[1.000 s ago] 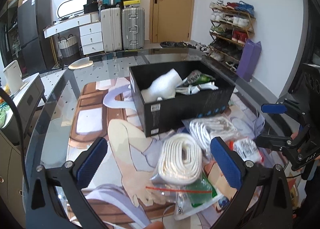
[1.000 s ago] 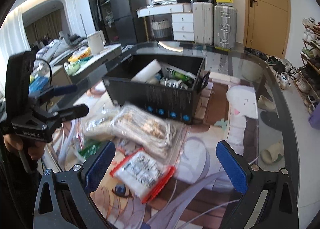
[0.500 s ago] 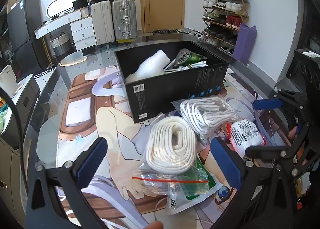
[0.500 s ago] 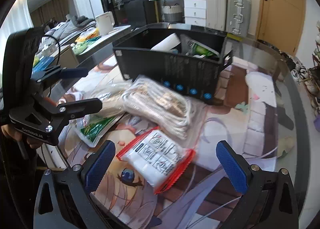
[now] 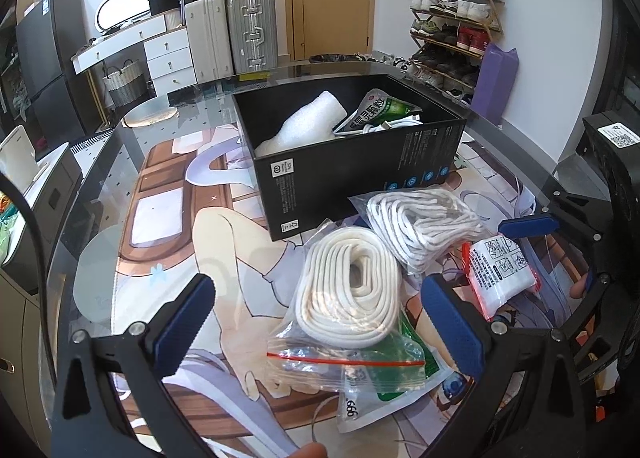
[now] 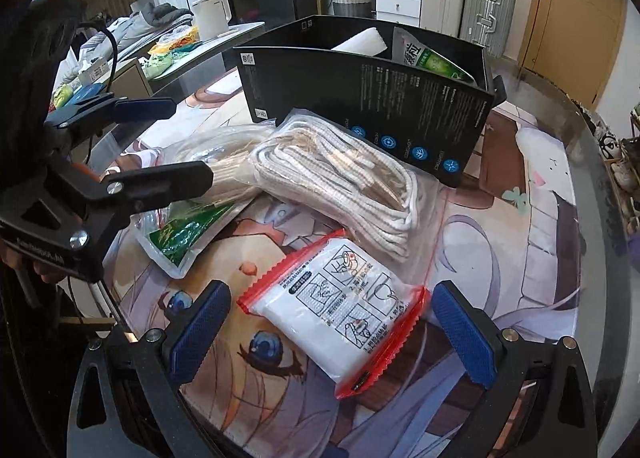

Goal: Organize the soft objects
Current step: 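Lower the right tool onto the red-edged white packet and close it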

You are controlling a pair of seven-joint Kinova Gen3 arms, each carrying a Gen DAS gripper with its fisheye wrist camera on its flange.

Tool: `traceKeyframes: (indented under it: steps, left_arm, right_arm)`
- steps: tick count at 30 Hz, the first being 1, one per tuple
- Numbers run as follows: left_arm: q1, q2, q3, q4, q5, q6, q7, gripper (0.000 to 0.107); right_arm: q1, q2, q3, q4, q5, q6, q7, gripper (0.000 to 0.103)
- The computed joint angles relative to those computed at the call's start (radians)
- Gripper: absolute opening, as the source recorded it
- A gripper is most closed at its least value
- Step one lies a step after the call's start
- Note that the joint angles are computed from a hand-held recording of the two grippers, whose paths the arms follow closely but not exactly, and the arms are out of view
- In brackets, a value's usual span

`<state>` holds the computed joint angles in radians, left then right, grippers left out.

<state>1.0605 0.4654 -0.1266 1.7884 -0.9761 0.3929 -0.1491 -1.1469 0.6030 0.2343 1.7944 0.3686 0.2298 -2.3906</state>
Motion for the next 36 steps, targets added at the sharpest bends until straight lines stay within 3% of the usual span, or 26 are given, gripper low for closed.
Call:
traceKeyframes:
  steps: [10, 23, 27, 36]
  left_arm:
    - [-0.004, -0.004, 0.004, 0.005, -0.006, -0.002, 0.001, 0.103]
    - [-0.012, 0.002, 0.005, -0.003, 0.024, -0.004, -0.025, 0.103]
    - [-0.004, 0.001, -0.009, 0.002, 0.020, -0.016, -0.021, 0.103]
    - [0.001, 0.001, -0.017, 0.004, 0.028, -0.021, -0.028, 0.103]
  right_arm:
    - [0.025, -0.038, 0.001, 0.074, -0.002, -0.041, 0.017, 0.102]
    - [0.004, -0.024, 0.013, 0.052, -0.053, -0.044, 0.065, 0.102]
    - [-0.017, -0.027, 0.031, 0.052, -0.045, -0.038, 0.066, 0.088]
    - [-0.028, -0.044, 0.037, 0.073, -0.035, -0.051, 0.084, 0.074]
